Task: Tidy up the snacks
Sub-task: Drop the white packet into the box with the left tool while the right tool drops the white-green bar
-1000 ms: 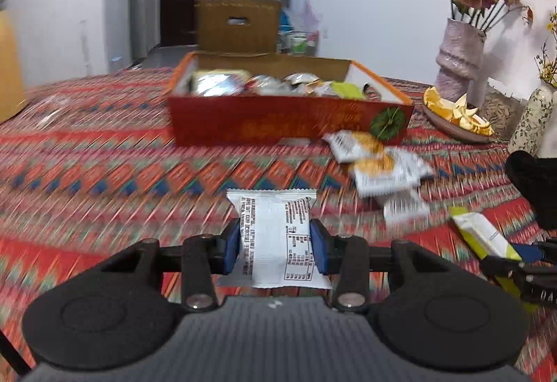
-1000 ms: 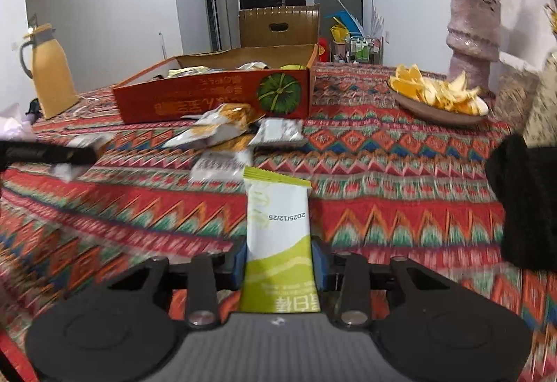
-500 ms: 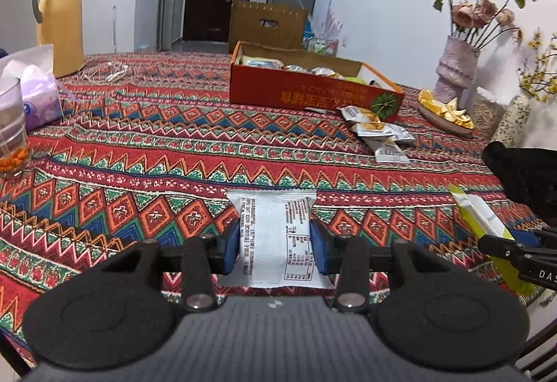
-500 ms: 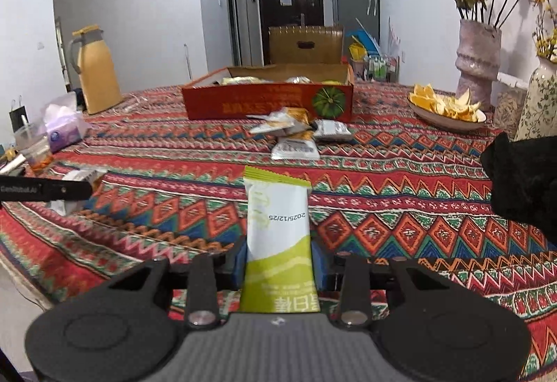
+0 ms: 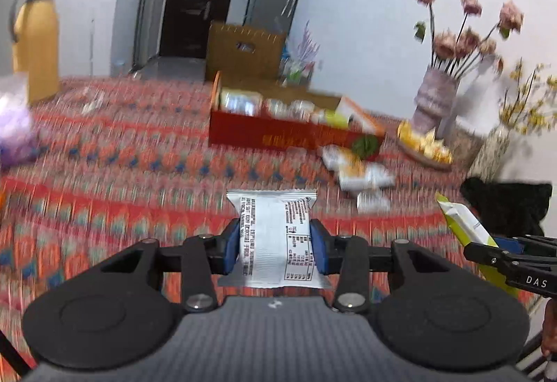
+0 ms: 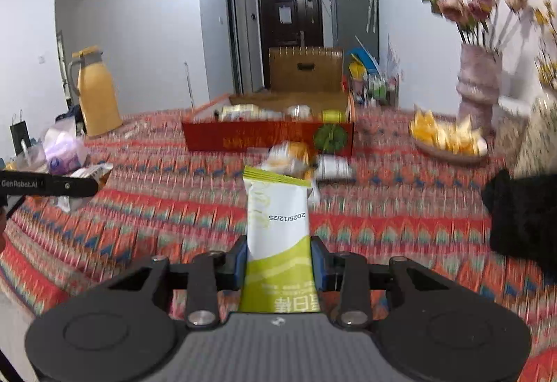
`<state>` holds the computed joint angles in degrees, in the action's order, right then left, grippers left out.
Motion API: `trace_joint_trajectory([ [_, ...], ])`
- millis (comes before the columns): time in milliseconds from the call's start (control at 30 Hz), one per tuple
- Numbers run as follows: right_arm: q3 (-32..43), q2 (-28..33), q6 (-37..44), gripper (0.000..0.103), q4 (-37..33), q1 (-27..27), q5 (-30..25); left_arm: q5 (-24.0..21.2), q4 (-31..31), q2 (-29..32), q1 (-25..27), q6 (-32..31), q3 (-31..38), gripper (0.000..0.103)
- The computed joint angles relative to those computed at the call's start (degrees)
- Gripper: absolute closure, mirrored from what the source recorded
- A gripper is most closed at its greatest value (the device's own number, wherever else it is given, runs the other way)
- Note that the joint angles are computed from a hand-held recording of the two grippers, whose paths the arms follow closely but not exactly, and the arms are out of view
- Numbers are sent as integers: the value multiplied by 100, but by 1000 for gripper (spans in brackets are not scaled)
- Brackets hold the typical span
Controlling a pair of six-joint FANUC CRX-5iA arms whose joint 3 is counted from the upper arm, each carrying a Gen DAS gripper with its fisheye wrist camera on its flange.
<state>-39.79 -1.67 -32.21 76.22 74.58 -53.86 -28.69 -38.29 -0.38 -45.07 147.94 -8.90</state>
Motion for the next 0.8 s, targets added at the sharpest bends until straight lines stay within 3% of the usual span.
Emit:
trace_joint_trajectory([
  [133,326,63,692,67,466,-908,472,344,259,487,486,-804,677,62],
  [267,977,429,1150,67,983,-2075,1361,835,1681,1296,1160,-2507,1438,61],
  [400,1951,1155,1587,67,829,-2933,2106,366,1932,2326,1369,-2809,2749,62],
  [567,3691,2527,3308,67,-1073,-3301,2214,-392,2589,3612,1543,-3427,4247,62],
  [667,4895,3421,4445,67,-2373,-3354,1715,-932,2604,4214,1559,-3521,5006,61],
  [733,5527,3849,5068,67,-3131,-3373,1454,-1061,2655,4413,1584,-3643,5192,61],
  [800,5685,4032,5113,67,-3083,-3357,1401,-1006,2659,4433,1620,-3653,5109,61],
])
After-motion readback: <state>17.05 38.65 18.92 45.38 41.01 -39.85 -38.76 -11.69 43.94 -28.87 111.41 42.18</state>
